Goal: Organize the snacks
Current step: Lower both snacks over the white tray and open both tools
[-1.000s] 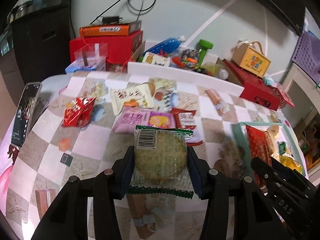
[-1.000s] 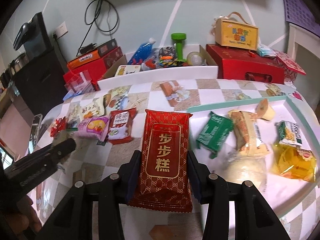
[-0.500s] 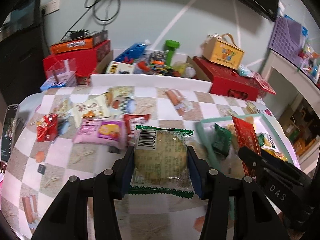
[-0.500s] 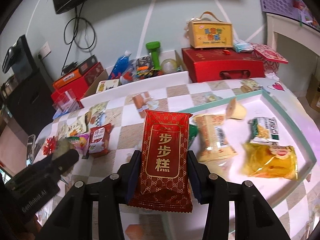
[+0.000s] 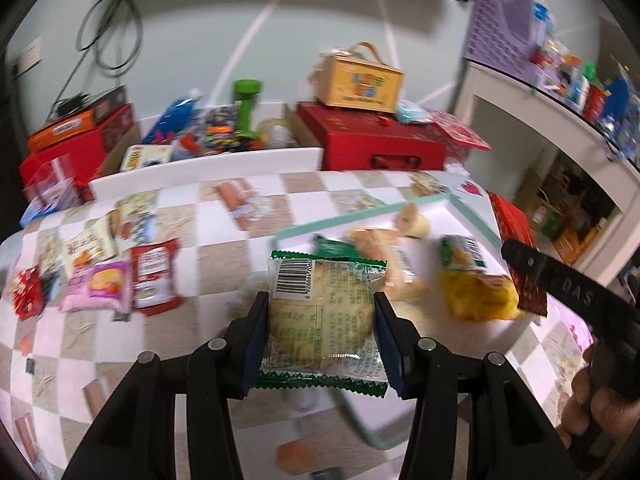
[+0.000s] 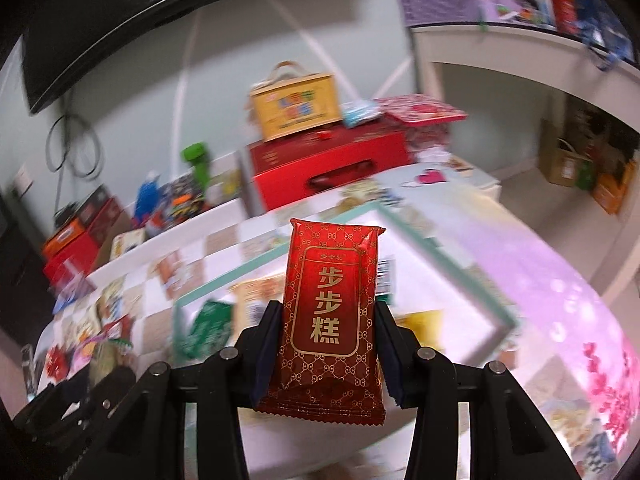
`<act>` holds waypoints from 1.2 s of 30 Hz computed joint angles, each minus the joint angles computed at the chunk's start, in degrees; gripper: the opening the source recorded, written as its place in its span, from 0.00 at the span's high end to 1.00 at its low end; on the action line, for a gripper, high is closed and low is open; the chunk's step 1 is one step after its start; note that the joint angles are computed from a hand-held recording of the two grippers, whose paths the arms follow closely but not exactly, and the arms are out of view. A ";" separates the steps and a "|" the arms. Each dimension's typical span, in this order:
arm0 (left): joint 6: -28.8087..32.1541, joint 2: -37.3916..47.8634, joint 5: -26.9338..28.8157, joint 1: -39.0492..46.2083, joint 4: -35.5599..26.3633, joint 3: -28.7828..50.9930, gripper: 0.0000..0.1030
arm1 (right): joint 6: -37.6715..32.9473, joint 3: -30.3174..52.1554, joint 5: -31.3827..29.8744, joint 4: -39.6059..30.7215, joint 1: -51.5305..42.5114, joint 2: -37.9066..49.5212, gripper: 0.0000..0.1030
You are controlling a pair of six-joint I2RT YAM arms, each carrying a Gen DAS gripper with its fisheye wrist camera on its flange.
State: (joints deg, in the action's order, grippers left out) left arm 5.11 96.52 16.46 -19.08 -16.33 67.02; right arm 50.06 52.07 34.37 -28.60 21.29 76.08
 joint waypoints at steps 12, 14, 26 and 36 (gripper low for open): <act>1.07 1.62 -1.83 -9.86 2.14 -0.87 0.50 | -1.03 -10.79 -1.21 1.00 -12.42 -9.26 0.54; 1.00 2.34 -2.28 -10.97 2.86 -0.83 0.50 | -2.23 -11.67 -2.81 3.26 -13.30 -8.13 0.54; 0.52 6.53 -6.63 -14.34 6.75 -0.11 0.50 | -6.60 -14.16 -7.46 12.11 -15.13 -3.10 0.54; 0.54 7.76 -7.74 -15.41 7.45 0.33 0.50 | -8.04 -12.28 -10.21 13.92 -14.37 0.81 0.54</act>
